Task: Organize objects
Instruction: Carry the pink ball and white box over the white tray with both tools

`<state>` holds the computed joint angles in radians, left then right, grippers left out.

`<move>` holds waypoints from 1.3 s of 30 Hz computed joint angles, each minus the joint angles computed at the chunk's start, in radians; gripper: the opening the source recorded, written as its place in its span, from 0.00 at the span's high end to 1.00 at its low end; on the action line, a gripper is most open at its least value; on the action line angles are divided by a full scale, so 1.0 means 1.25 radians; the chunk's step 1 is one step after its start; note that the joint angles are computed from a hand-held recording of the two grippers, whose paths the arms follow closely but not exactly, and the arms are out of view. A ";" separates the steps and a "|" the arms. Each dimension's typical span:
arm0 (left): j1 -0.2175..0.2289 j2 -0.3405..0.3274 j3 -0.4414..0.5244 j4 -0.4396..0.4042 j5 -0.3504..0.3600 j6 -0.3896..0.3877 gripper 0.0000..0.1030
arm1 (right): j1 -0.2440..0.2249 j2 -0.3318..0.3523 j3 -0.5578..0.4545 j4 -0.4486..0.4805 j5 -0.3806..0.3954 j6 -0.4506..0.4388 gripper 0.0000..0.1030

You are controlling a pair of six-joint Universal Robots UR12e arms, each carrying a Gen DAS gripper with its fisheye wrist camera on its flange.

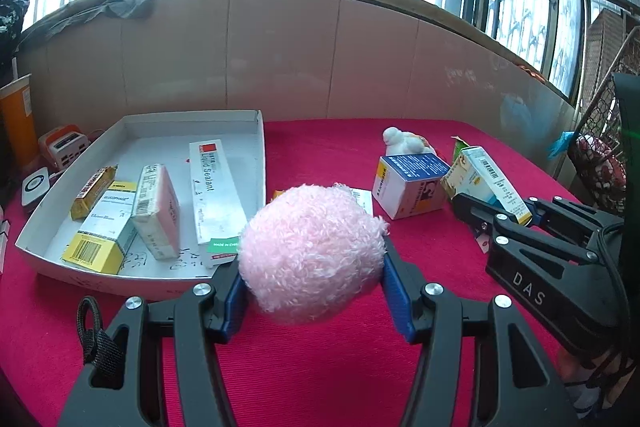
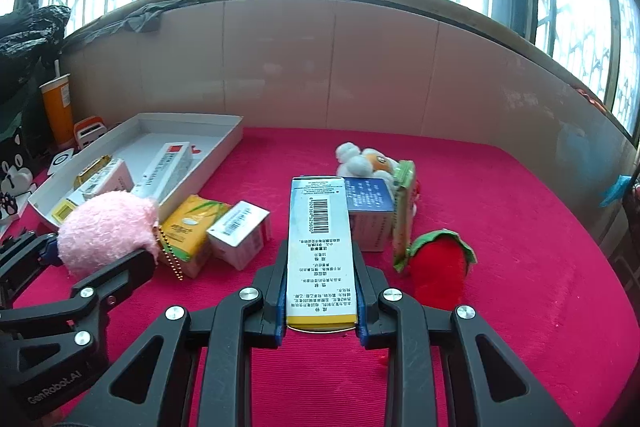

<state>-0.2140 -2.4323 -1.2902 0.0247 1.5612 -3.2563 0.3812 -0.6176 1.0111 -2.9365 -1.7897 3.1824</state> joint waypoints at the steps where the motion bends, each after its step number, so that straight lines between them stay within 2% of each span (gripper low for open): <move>1: 0.001 0.001 -0.001 0.002 0.001 -0.002 0.45 | 0.001 0.001 -0.004 0.004 0.004 -0.001 0.74; 12: 0.010 0.009 -0.013 0.007 0.024 -0.031 0.45 | 0.007 0.011 -0.036 0.043 0.049 0.004 0.74; 25: 0.028 0.015 -0.018 0.033 0.040 -0.066 0.45 | 0.014 0.033 -0.092 0.098 0.069 0.003 0.74; 29: 0.034 0.017 -0.015 0.043 0.052 -0.066 0.45 | 0.017 0.042 -0.115 0.109 0.076 -0.002 0.74; 39: 0.051 0.010 0.021 0.013 0.076 -0.046 0.45 | 0.026 0.075 -0.196 0.158 0.099 -0.028 0.74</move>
<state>-0.1504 -2.4198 -1.2641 0.0406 1.6567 -3.3145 0.4137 -0.5233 0.7657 -2.7392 -1.6660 3.1468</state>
